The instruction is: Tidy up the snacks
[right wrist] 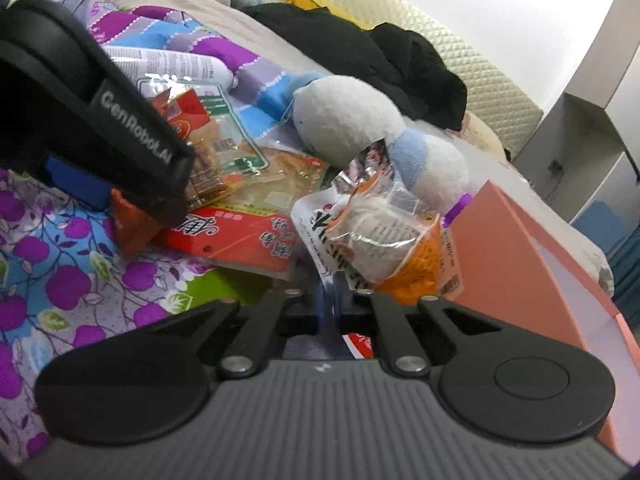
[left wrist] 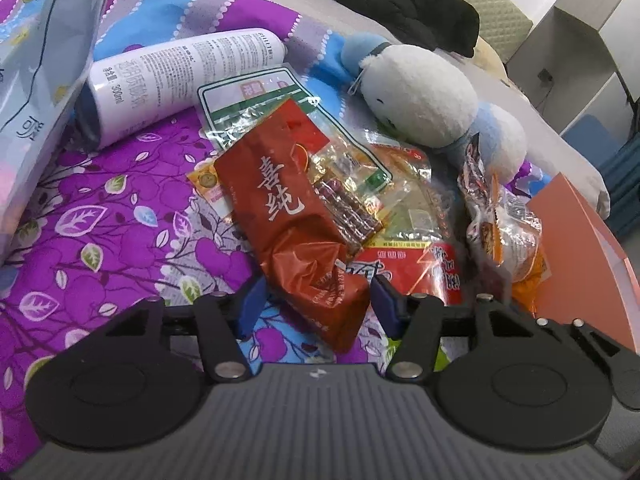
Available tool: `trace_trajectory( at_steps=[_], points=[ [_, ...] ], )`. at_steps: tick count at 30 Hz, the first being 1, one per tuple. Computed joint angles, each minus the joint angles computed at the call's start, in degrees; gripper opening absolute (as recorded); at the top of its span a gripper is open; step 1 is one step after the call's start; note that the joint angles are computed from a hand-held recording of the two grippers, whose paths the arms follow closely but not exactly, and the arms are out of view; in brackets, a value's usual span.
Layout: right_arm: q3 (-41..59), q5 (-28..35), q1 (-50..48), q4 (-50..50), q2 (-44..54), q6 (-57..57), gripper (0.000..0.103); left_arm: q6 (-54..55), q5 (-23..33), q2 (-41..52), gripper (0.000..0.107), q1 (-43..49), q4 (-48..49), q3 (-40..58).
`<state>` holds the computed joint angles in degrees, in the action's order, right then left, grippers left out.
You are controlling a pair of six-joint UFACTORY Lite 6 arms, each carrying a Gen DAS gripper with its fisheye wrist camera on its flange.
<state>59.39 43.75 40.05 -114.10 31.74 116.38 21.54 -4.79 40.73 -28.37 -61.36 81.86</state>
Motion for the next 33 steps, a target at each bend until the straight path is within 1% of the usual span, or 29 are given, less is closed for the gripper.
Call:
trace_trajectory(
  at_steps=[1,6,11,13,17,22,27,29,30,33],
  points=[
    [-0.53,0.07,0.24,0.21,-0.75,-0.34,0.004,1.26,-0.06,-0.77,0.063,-0.16,-1.17,-0.76],
    [-5.06,-0.33,2.36,2.96,-6.68,-1.66,0.003,-4.12,-0.88,-7.01,0.062,-1.49,4.00,-7.75],
    [-11.20,-0.92,5.99,7.49,-14.08,-3.56,0.003,-9.56,-2.26,-14.98,0.062,-3.57,8.43,-17.36],
    [-13.34,-0.89,7.92,9.51,-16.55,-4.29,0.003,-9.92,-3.12,-18.40,0.062,-4.69,8.26,-21.35],
    [-17.94,-0.24,13.44,15.02,-22.02,-6.34,0.003,-7.64,-4.83,-25.63,0.062,-7.65,4.64,-29.40],
    [-22.74,1.87,21.80,24.95,-28.89,-9.55,0.003,1.03,-7.21,-35.08,0.062,-12.68,-7.09,-38.60],
    [-25.58,5.80,31.08,34.79,-33.80,-11.55,0.003,9.87,-9.54,-44.96,0.062,-17.85,-18.73,-47.31],
    [-26.25,7.38,35.03,38.30,-34.93,-11.90,0.003,16.86,-10.48,-48.71,0.062,-20.16,-27.13,-50.03],
    [-26.41,7.86,36.59,39.94,-35.80,-12.22,0.003,22.29,-11.23,-50.92,0.062,-21.53,-33.10,-51.22],
    [-27.17,9.83,41.85,43.84,-38.26,-11.34,0.003,34.18,-14.51,-56.56,0.062,-25.23,-45.97,-54.27]
  ],
)
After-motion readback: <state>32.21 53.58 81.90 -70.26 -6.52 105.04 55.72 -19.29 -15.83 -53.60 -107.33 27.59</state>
